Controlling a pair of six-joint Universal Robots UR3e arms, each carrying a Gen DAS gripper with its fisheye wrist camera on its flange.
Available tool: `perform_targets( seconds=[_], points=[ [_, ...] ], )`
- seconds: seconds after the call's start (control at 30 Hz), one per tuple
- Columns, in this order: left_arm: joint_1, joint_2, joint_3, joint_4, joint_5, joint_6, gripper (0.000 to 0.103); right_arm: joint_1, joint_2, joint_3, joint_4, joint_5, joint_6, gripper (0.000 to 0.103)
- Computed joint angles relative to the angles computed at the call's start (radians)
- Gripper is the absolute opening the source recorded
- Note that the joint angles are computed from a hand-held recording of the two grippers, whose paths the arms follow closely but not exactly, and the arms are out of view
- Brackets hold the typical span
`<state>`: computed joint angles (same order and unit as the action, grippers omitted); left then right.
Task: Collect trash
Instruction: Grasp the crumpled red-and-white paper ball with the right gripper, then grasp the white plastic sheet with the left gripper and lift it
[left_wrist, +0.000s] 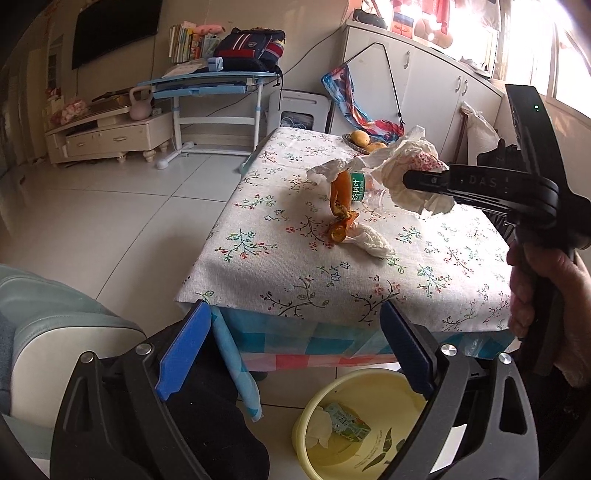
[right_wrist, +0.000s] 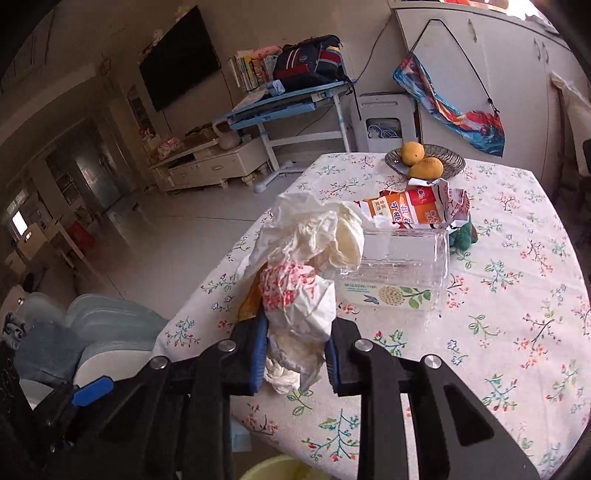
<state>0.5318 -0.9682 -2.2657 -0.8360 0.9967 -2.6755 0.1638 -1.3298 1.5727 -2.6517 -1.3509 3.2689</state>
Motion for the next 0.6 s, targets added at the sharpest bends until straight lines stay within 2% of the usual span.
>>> perform_targets(
  seconds=[0.07, 0.13, 0.3, 0.47, 0.6],
  points=[
    [-0.004, -0.006, 0.001, 0.005, 0.001, 0.0, 0.089, 0.029, -0.026, -0.012, 0.082, -0.08, -0.087, 0.027],
    [-0.023, -0.032, 0.016, 0.019, 0.004, -0.014, 0.089, 0.026, -0.058, 0.008, 0.136, -0.108, -0.141, 0.027],
    [-0.17, -0.226, 0.139, 0.154, 0.053, -0.087, 0.09, -0.087, -0.216, 0.193, 0.153, -0.035, -0.139, 0.027],
    [-0.35, -0.572, 0.463, 0.235, 0.145, -0.187, 0.095, -0.181, -0.296, 0.302, 0.15, 0.073, -0.103, 0.027],
    [-0.46, -0.861, 0.826, 0.14, 0.263, -0.226, 0.096, -0.205, -0.287, 0.305, 0.145, 0.118, -0.092, 0.027]
  ],
)
